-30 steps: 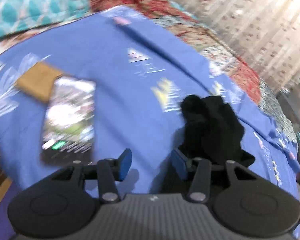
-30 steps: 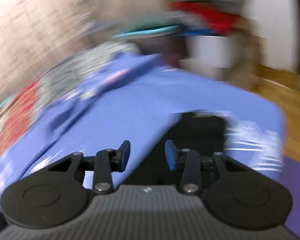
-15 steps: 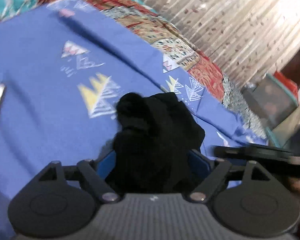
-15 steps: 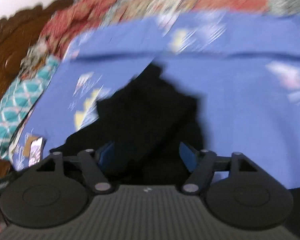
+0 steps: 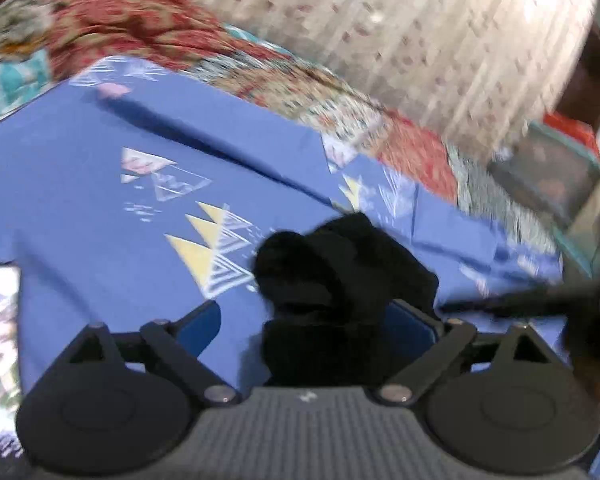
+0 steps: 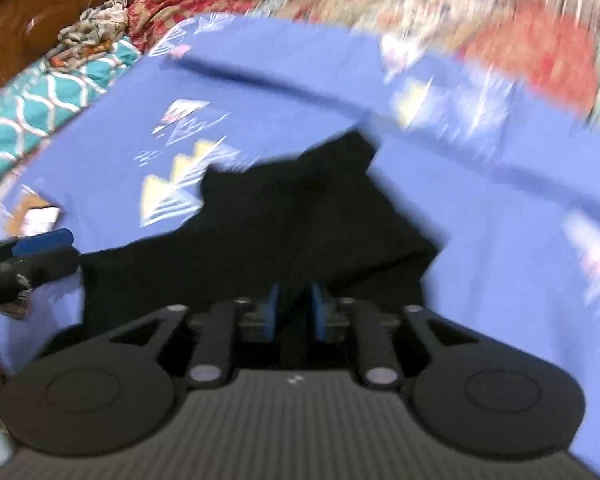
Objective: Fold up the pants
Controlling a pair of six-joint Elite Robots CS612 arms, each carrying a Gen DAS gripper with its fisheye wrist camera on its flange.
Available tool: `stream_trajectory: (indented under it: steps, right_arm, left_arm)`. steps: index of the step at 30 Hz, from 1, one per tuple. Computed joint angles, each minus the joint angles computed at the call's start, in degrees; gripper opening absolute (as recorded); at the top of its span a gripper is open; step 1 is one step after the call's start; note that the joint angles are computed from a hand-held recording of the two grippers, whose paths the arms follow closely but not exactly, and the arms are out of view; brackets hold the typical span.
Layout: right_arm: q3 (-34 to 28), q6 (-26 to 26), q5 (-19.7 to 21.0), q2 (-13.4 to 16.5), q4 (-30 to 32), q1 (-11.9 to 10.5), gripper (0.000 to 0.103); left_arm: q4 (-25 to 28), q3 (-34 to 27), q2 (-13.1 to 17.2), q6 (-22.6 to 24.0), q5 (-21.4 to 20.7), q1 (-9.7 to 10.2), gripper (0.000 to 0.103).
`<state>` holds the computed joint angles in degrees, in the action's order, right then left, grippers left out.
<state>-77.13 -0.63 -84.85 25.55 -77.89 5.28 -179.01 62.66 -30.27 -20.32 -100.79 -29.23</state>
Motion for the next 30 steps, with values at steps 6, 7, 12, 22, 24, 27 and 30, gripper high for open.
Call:
stream_trajectory:
  steps: [6,7,12,22,24,27,30]
  right_arm:
    - [13.1,-10.5,4.5,-6.6,-9.4,1.2,0.084]
    - [16.9,-11.8,5.7,-8.3,-9.7,1.6,0.085]
    - [31.1,-17.4,-3.6,-13.3,-6.0,4.5,0.048]
    - [8.4,19.5,-5.7,-4.6,-21.3,-5.7,0.009]
    - [1.3,28.3,-9.3,-1.8,-23.9,-8.5,0.009]
    - [-10.1,38.3,-14.2,2.5,-19.8,-12.6,0.008]
    - [-20.3,41.6,-20.0,6.8,-11.9,-15.0,0.008]
  left_arm:
    - [2.4,-0.1,0.3,4.1,-1.1,-1.26,0.033]
    - [2.1,0.5,0.1,4.5,-1.4,-1.36,0.022]
    - [-2.8,5.3,-2.4,5.4,-0.9,-1.92,0.020]
    - [-8.2,7.8,-4.1,3.2,6.9,-2.41,0.020]
    - [-8.2,7.5,-4.0,1.3,8.1,-2.55,0.020]
    - [-6.8,6.6,-3.7,2.2,4.7,-2.64,0.030]
    - [-5.6,6.7,-4.0,7.5,2.0,-3.93,0.064]
